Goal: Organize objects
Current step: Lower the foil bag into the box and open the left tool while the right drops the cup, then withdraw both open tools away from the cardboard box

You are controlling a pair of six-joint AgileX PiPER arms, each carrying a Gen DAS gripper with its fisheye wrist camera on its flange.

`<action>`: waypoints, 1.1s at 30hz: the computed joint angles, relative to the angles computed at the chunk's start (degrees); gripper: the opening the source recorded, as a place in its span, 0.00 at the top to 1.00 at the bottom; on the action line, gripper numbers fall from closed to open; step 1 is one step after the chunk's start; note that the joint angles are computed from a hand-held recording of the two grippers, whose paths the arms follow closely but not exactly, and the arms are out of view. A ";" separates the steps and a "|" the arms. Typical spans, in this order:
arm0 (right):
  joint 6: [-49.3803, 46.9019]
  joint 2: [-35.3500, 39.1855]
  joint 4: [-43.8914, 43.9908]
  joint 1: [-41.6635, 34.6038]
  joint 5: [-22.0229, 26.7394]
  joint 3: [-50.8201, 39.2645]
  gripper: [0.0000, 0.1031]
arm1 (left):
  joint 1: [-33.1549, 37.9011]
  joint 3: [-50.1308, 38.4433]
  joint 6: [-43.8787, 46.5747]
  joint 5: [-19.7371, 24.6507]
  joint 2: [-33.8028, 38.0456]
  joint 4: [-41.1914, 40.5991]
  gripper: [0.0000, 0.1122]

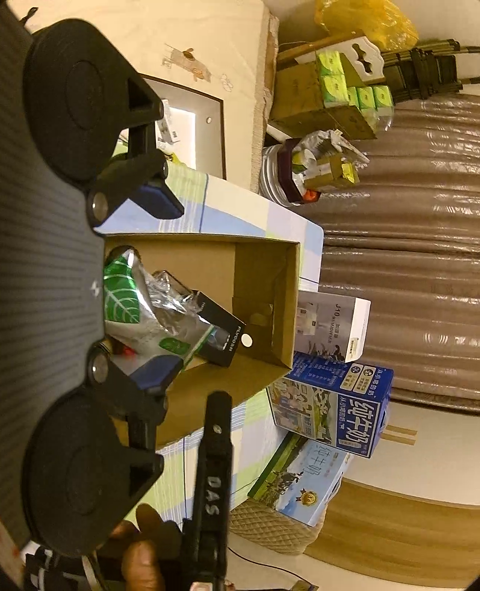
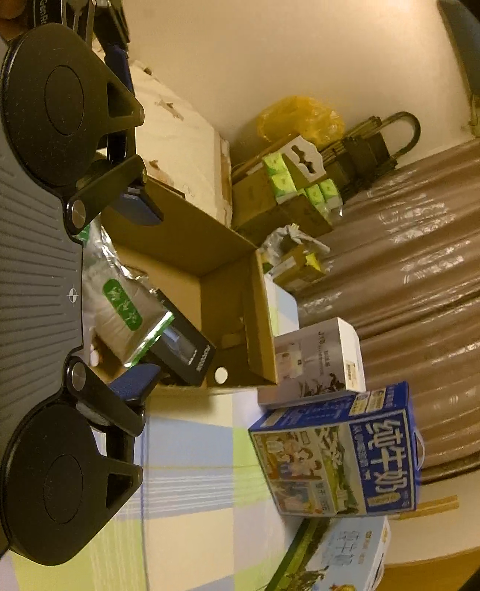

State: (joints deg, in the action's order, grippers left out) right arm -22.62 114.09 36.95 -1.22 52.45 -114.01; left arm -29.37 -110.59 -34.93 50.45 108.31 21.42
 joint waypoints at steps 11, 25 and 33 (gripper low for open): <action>-5.02 -21.71 -2.54 -3.28 -1.00 26.58 0.23 | -6.99 13.60 -14.54 1.26 -11.09 8.97 0.09; -8.66 -37.41 -3.73 -7.97 2.88 40.65 0.23 | -21.13 20.63 -26.88 13.93 -18.98 17.50 0.09; -9.34 -39.82 -3.20 -8.57 3.88 43.56 0.23 | -25.45 20.98 -30.13 17.14 -19.28 19.62 0.09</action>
State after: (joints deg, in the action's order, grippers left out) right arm -31.96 74.27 33.75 -9.80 56.33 -70.44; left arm -54.81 -89.61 -65.05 67.59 89.03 41.04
